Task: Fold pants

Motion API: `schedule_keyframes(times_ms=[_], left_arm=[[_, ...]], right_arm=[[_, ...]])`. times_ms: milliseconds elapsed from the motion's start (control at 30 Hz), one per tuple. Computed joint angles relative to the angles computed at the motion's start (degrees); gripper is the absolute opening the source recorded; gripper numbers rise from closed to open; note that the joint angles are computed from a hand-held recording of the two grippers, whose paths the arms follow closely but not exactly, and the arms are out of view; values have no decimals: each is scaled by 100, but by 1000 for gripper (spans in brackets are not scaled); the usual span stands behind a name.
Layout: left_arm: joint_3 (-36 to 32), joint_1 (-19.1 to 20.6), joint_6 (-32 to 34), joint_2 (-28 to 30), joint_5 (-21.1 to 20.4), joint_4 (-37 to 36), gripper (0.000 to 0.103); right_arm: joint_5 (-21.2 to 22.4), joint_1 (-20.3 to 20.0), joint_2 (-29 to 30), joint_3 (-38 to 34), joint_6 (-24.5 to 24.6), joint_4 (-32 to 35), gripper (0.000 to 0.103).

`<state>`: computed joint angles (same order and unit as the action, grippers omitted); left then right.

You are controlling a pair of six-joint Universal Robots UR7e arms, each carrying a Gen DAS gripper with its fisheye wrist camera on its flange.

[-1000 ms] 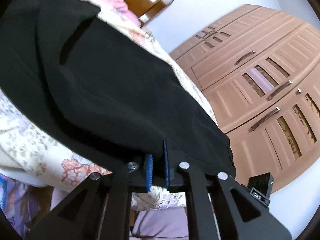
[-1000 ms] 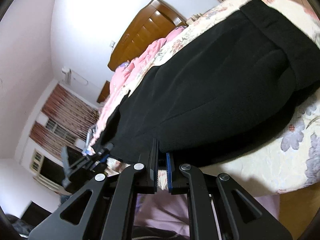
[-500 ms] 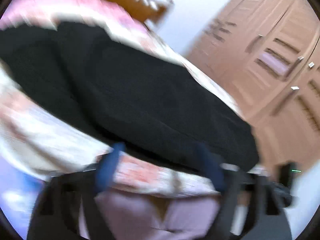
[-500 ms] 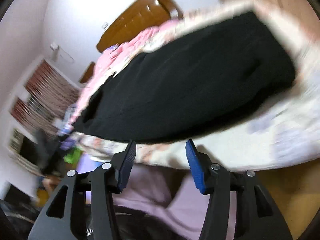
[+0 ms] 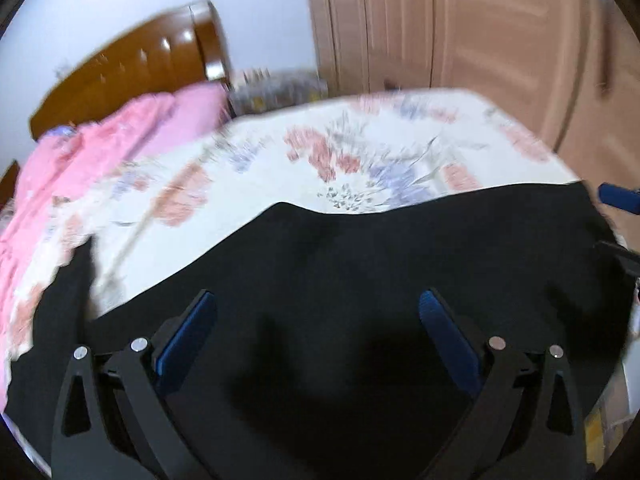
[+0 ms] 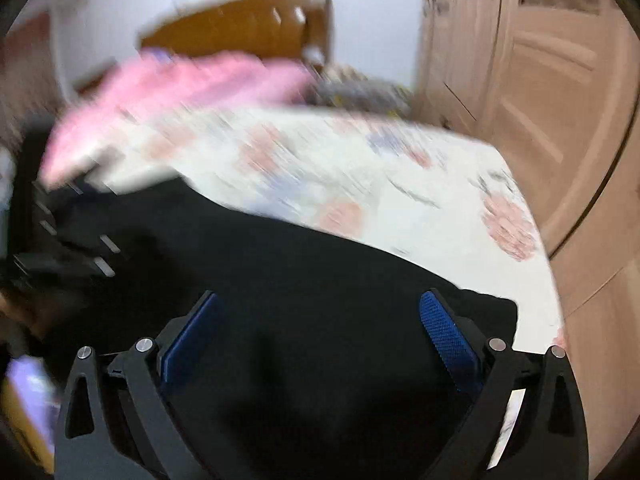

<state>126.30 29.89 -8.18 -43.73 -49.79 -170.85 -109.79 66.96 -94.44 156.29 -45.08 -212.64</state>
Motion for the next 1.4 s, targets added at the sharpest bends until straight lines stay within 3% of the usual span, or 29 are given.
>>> schedule_keyframes(times_ms=[67, 100, 167, 267, 300, 400, 467, 533, 633, 700, 833, 900, 933, 967, 1000, 1067, 1133, 1200, 1267, 1333, 1400], left_arm=[[-283, 319, 198, 409, 263, -96, 101], [-315, 462, 342, 519, 217, -247, 102], [-193, 845, 510, 393, -380, -876, 102], [-243, 984, 436, 403, -311, -1005, 101], [-251, 942, 460, 449, -219, -999, 101], [-216, 694, 565, 493, 198, -953, 101], [-15, 504, 1003, 364, 514, -1332, 101], [68, 499, 1015, 52, 1003, -1274, 101], [-148, 1008, 469, -563, 1422, -416, 101], [-517, 1519, -211, -887, 1602, 706, 98], [-1057, 2203, -796, -1122, 1496, 2359, 76], [-1065, 2380, -575, -1159, 1338, 2501, 51], [-969, 2398, -323, -1172, 1441, 2268, 42], [-791, 2374, -112, -1241, 1499, 1874, 14], [-550, 2366, 145, -1435, 1380, 1274, 8], [-27, 2269, 367, -1873, 1176, 135, 8], [659, 2180, 565, -2538, 1018, -1047, 8], [1289, 2322, 436, -3408, 627, -1716, 8], [1847, 2714, 119, -4371, 88, -1936, 9], [2155, 3178, -92, -4974, -266, -1805, 10], [2401, 3898, -352, -5355, -679, -1653, 26]], right_arm=[[-58, -475, 220, -172, -130, 130, 95], [272, -814, -30, -161, -65, 516, 94], [1185, -1372, -884, -43, -31, 1316, 93], [1476, -1642, -1083, -11, -85, 1620, 93], [1267, -1491, -1025, 13, -17, 1465, 93], [339, -511, -405, 171, 245, 202, 94], [206, 5, -192, 265, 83, -174, 94], [46, 607, 144, 221, 44, -294, 94], [-107, 1245, 830, -31, 172, -211, 94], [-250, 1688, 1546, -315, 326, -252, 94], [-152, 2086, 2434, -706, 653, -148, 94], [-329, 2214, 2973, -929, 718, -331, 94], [-401, 2228, 3127, -986, 720, -393, 94], [-464, 2204, 3272, -1033, 719, -444, 94], [-603, 2199, 3455, -1078, 742, -532, 94], [-660, 2133, 3450, -1153, 907, -304, 94], [-413, 2001, 3304, -1117, 994, -246, 95], [-340, 1934, 3242, -1152, 1123, -56, 95], [-378, 1951, 3307, -1174, 1126, -141, 95], [-490, 2000, 3392, -1210, 1097, -213, 95], [-626, 2053, 3493, -1260, 1065, -280, 95]])
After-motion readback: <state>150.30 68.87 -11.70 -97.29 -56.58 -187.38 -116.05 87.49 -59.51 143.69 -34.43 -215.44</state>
